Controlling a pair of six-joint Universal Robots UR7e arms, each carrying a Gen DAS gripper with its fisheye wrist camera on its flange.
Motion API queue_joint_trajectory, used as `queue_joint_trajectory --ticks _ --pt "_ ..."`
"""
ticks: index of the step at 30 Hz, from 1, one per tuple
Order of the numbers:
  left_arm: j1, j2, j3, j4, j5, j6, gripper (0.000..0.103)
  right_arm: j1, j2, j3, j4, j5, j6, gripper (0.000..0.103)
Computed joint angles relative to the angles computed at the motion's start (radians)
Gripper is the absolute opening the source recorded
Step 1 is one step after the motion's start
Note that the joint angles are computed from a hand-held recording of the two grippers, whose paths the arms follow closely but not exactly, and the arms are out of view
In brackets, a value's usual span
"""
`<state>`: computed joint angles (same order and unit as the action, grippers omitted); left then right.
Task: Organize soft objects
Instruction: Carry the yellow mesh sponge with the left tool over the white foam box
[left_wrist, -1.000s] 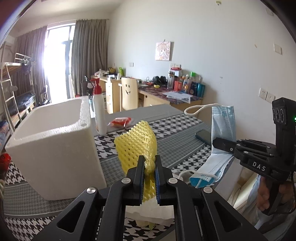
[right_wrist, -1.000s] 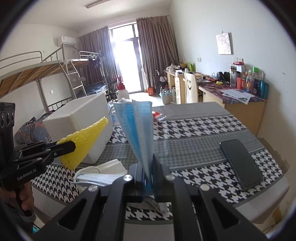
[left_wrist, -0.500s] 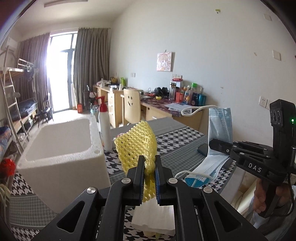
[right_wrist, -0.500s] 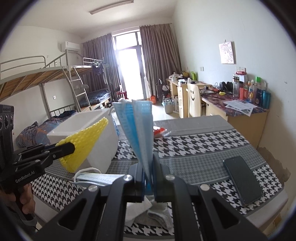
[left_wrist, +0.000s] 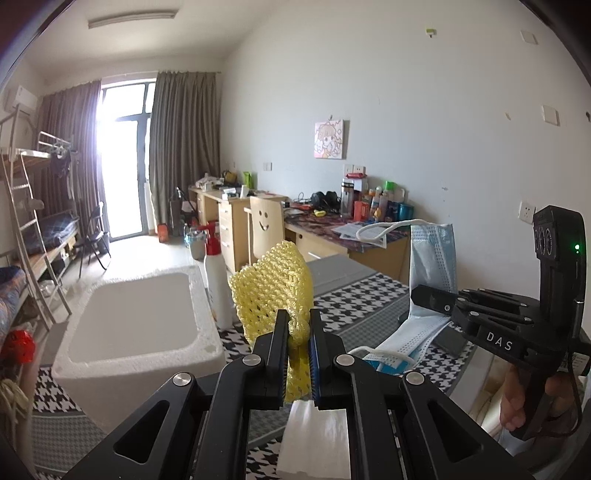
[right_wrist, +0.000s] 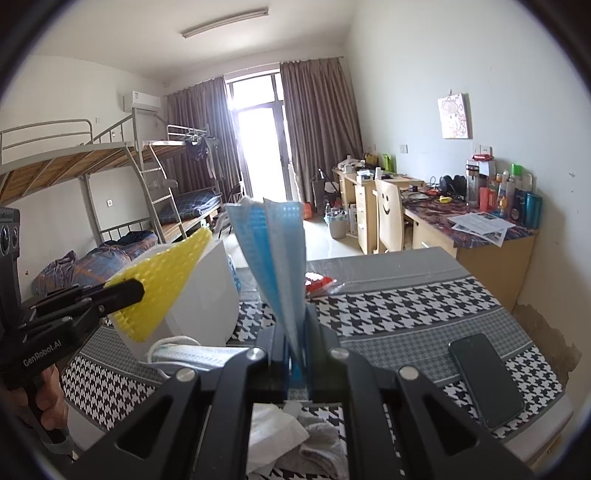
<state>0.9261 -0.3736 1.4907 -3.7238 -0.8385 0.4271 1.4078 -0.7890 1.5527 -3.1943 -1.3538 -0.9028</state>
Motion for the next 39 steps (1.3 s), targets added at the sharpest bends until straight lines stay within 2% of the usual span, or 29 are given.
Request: queue_joint_trajectory --ticks 17,39 --pt "0.004 0.006 -0.036 -0.033 0.023 0.051 0.010 0.030 0.029 -0.045 0.009 0.015 0.006 0.009" --pt "0.013 -0.017 -0.075 -0.087 0.086 0.095 0.010 0.073 0.074 -0.147 0.115 0.032 0.018 0.009"
